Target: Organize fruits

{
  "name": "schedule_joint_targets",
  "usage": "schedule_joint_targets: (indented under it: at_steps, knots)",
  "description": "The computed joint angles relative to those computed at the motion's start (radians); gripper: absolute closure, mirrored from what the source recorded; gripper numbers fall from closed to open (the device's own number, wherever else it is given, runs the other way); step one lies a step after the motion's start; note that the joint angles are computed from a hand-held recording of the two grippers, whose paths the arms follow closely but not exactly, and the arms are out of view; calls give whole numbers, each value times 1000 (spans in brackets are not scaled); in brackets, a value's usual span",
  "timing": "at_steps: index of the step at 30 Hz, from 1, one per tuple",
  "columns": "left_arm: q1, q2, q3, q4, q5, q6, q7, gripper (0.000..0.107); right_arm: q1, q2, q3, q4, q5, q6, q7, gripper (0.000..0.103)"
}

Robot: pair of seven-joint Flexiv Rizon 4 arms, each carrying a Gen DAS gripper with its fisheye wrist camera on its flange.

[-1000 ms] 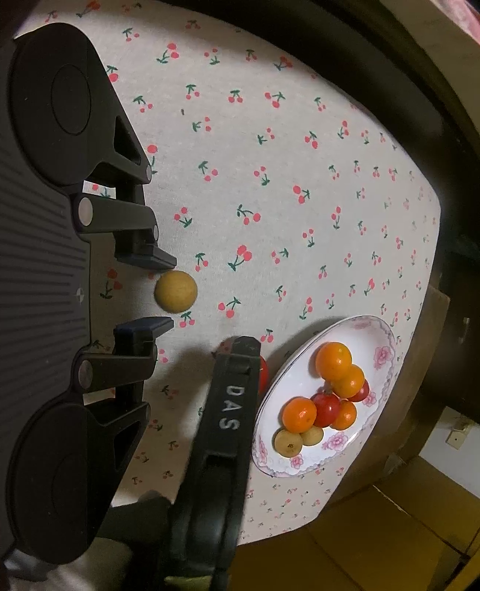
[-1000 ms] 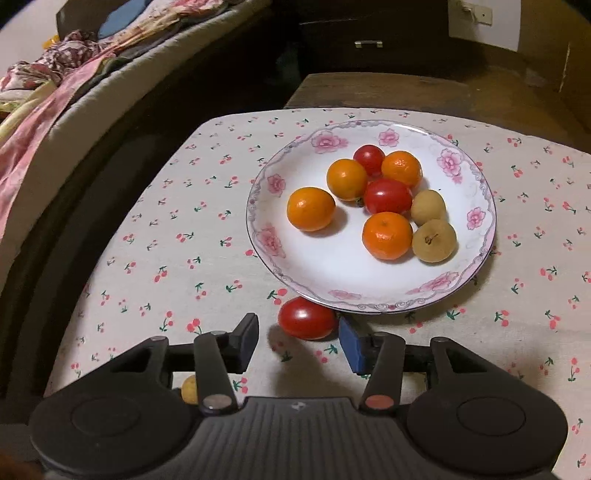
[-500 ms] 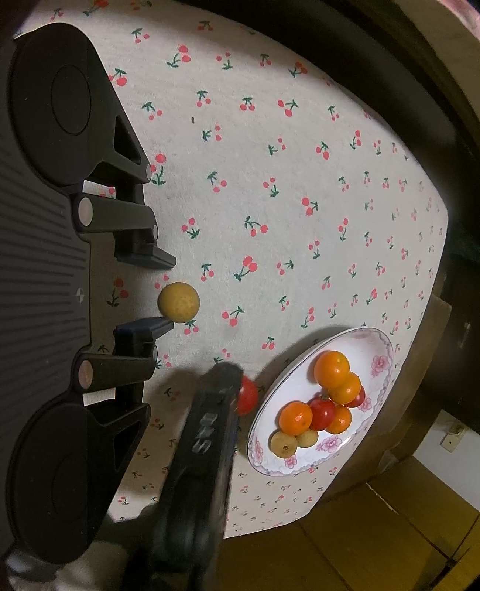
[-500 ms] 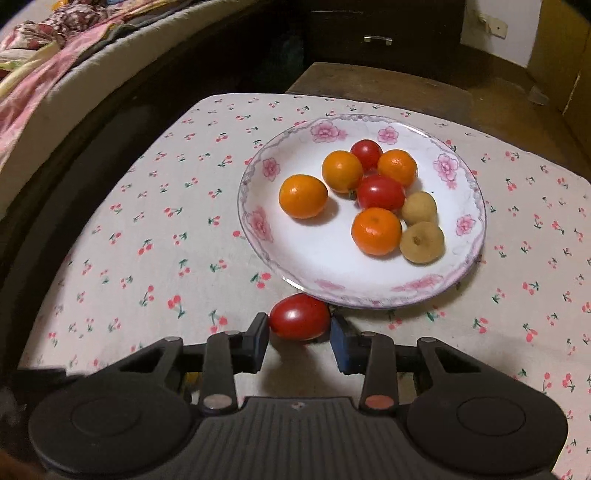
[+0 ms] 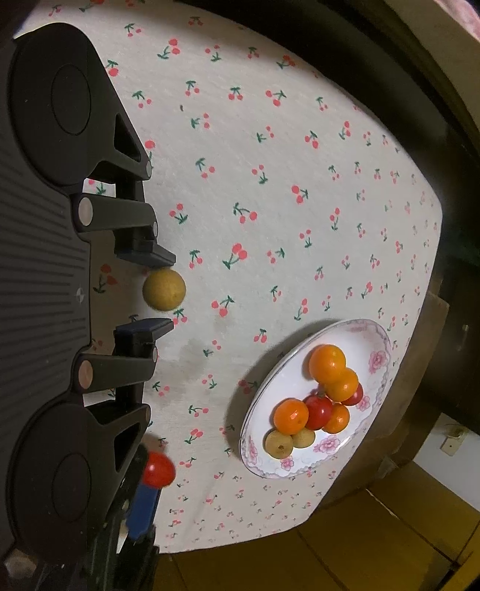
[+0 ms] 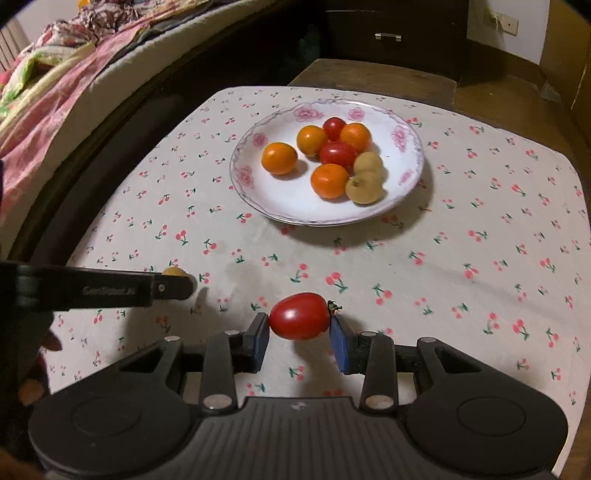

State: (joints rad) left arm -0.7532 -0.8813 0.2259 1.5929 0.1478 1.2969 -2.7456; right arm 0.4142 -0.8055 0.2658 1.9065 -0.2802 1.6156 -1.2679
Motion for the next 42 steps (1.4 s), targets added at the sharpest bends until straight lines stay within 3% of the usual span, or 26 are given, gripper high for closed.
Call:
schedule_joint_targets:
  at_steps: [6,12,24,42]
  knots:
    - [-30,-24,29,-91,35,-140,-24,67,-114,-25,108,-10,4,0,-39,67]
    - [-22,-29,1,-163,111,-272,-45,73,-134,-35,126,-35,9,-5,-62,67]
    - [11,2,-67,-160,168,-273,-45,73,-136,-43,139,-60,34,-38,-96,67]
    - [22,-22,-62,-244,179,-272,-23,73,-141,-58,150,-114,65,-47,-116,67]
